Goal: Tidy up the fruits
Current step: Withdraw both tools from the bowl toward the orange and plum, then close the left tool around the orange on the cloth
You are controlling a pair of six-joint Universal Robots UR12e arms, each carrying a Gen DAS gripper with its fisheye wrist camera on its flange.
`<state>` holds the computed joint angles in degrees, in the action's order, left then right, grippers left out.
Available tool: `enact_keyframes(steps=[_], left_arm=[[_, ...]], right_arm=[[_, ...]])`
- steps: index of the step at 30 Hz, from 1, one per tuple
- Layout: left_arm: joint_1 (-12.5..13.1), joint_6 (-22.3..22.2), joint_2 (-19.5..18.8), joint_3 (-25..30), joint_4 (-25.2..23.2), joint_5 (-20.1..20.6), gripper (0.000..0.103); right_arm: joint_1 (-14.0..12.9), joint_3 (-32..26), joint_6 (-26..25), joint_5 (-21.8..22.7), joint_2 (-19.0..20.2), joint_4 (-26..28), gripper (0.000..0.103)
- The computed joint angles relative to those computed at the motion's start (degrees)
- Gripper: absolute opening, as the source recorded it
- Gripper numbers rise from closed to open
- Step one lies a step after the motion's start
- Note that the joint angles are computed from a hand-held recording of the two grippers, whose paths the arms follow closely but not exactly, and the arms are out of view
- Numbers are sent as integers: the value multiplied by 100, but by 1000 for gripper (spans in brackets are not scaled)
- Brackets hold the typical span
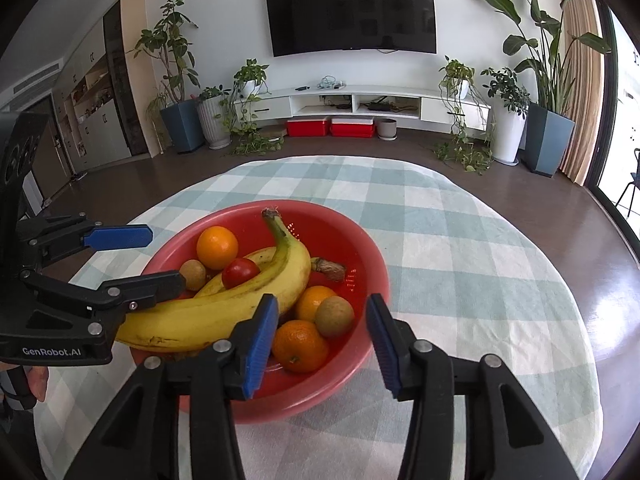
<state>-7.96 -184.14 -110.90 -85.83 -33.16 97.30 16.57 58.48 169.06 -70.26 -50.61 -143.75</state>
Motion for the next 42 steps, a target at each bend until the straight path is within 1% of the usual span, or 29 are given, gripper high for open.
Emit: enact_keyframes(steps=[1, 4, 6, 7, 9, 13, 15, 20, 23, 26, 29, 32, 34, 37, 40, 42], left_arm=[[-18, -6, 45, -48, 46, 43, 71], [-62, -56, 207, -233, 184, 132, 79], [-97, -93, 329, -383, 285, 196, 88], [-119, -118, 391, -464, 353, 247, 90], [-150, -198, 522, -640, 476, 283, 95], [-233, -440, 769, -992, 631, 400, 98], [-287, -634, 891, -1175, 675, 469, 101], [-384, -1134, 1190, -1731, 997, 304, 102], [-460, -1361, 1303, -2017, 1160, 149, 102], [-555, -1473, 1340, -2170, 1074, -25, 102], [-679, -1382, 1304, -2211, 950, -84, 102], [-754, -1364, 1256, -2202, 909, -58, 102], [-757, -1359, 1232, -2168, 877, -45, 102], [-754, -1406, 1206, -2116, 810, 29, 102], [-768, -1468, 1166, -2052, 695, 160, 102], [-787, -1492, 1139, -2030, 711, 224, 102]], right_arm=[[-13, 50, 54, 35, -40, -35, 62], [-46, 224, 185, 140, -182, -138, 68], [-65, 413, 249, 199, -314, -293, 73], [-71, 532, 273, 217, -389, -388, 77], [-83, 762, 297, 234, -538, -526, 81], [-114, 1183, 345, 279, -813, -683, 83], [-133, 1411, 387, 263, -951, -781, 85], [-208, 1934, 567, 257, -1252, -915, 86], [-261, 2198, 787, 254, -1390, -966, 87], [-298, 2422, 1000, 262, -1486, -916, 87], [-277, 2543, 993, 217, -1542, -699, 87], [-229, 2610, 856, 170, -1571, -821, 87], [-214, 2641, 828, 106, -1585, -832, 87], [-225, 2629, 935, 66, -1572, -807, 87], [-230, 2627, 988, 43, -1568, -764, 87], [-223, 2634, 975, 22, -1569, -786, 87]])
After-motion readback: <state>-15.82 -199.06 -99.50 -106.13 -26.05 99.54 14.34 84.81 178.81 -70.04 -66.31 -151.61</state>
